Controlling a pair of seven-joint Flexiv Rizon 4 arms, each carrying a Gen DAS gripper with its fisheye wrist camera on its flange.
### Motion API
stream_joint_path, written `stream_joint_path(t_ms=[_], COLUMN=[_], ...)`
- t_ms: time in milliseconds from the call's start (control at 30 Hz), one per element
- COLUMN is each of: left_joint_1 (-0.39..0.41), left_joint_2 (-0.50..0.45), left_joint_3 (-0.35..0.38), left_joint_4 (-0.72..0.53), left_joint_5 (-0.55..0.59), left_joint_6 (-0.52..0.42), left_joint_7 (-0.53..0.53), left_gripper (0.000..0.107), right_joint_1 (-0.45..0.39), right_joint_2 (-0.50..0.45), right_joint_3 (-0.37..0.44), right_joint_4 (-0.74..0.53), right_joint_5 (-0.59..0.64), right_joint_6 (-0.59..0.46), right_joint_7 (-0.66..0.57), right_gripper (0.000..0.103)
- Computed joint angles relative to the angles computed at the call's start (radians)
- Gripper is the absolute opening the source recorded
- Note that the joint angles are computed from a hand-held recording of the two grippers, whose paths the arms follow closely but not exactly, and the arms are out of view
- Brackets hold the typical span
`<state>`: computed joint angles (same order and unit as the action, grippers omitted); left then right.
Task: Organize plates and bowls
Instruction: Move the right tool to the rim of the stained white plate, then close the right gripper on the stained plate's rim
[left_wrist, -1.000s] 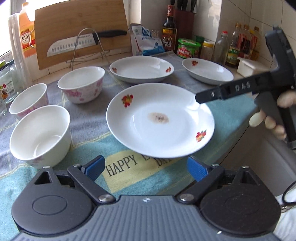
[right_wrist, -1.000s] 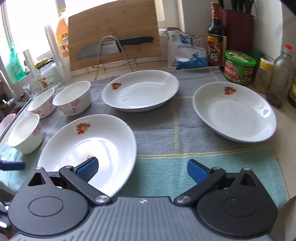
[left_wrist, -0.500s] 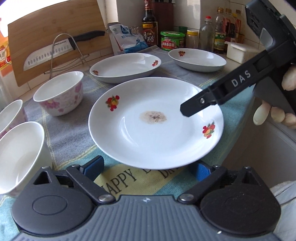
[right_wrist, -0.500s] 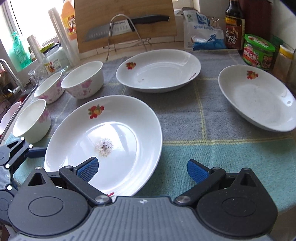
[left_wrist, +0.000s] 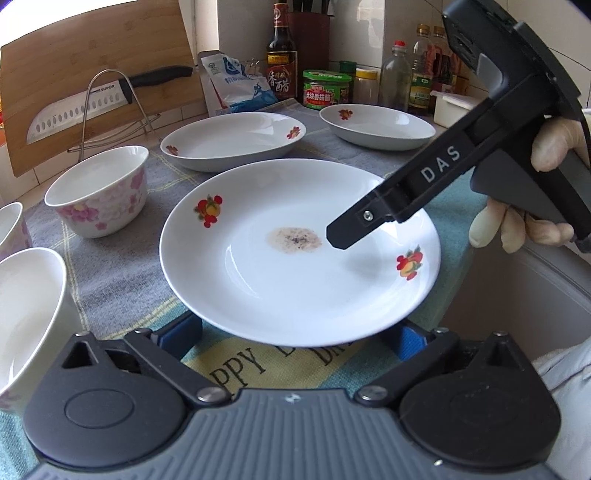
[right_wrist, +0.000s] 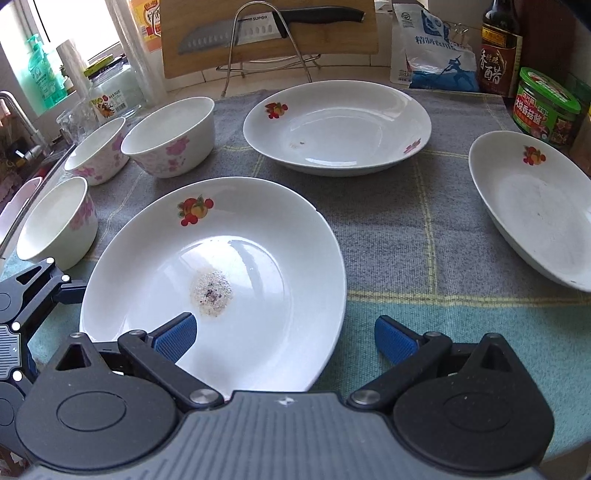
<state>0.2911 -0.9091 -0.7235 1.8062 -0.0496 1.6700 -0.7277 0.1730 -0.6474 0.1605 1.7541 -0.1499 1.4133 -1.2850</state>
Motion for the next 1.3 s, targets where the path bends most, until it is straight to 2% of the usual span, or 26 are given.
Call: stream_joint_path(t_ms=[167, 233, 367, 467, 633, 767, 1067, 1300], left_joint_1=[0.010, 0.013, 0.026, 0.030, 0.033, 0.038, 0.027, 0.019], left_joint_2=[-0.011, -0.014, -0.023, -0.027, -0.030, -0.033, -0.025, -0.019], left_joint_3=[-0.012, -0.016, -0.028, -0.033, -0.036, -0.042, -0.035, -0.032], left_joint_4=[0.004, 0.008, 0.008, 0.009, 0.007, 0.004, -0.009, -0.014], left_joint_5=[0.016, 0.024, 0.040, 0.046, 0.054, 0.055, 0.028, 0.003], left_joint_6=[0.019, 0.029, 0.029, 0.033, 0.030, 0.022, -0.015, -0.036], left_joint_7=[0.002, -0.002, -0.004, -0.006, -0.009, -0.001, 0.035, 0.068], left_gripper=[0.103, 0.103, 0.103, 0.103, 0.103, 0.103, 0.103, 0.103], right_joint_1=[-0.032, -0.069, -0.152, -0.185, -0.248, -0.259, -0.234, -0.231], right_joint_2=[-0.005, -0.015, -0.046, -0.070, -0.116, -0.140, -0.167, -0.181], right_joint_3=[0.040, 0.089, 0.201, 0.246, 0.323, 0.335, 0.288, 0.237], right_joint_4=[-0.023, -0.049, -0.123, -0.175, -0.287, -0.363, -0.498, -0.586], right_joint_5=[0.007, 0.026, 0.110, 0.169, 0.282, 0.352, 0.460, 0.582], right_joint_6=[-0.039, -0.068, -0.142, -0.172, -0.291, -0.378, -0.564, -0.700], right_joint_7=[-0.056, -0.115, -0.257, -0.344, -0.466, -0.522, -0.618, -0.628], right_gripper=[0.103, 0.103, 0.103, 0.103, 0.103, 0.103, 0.103, 0.092])
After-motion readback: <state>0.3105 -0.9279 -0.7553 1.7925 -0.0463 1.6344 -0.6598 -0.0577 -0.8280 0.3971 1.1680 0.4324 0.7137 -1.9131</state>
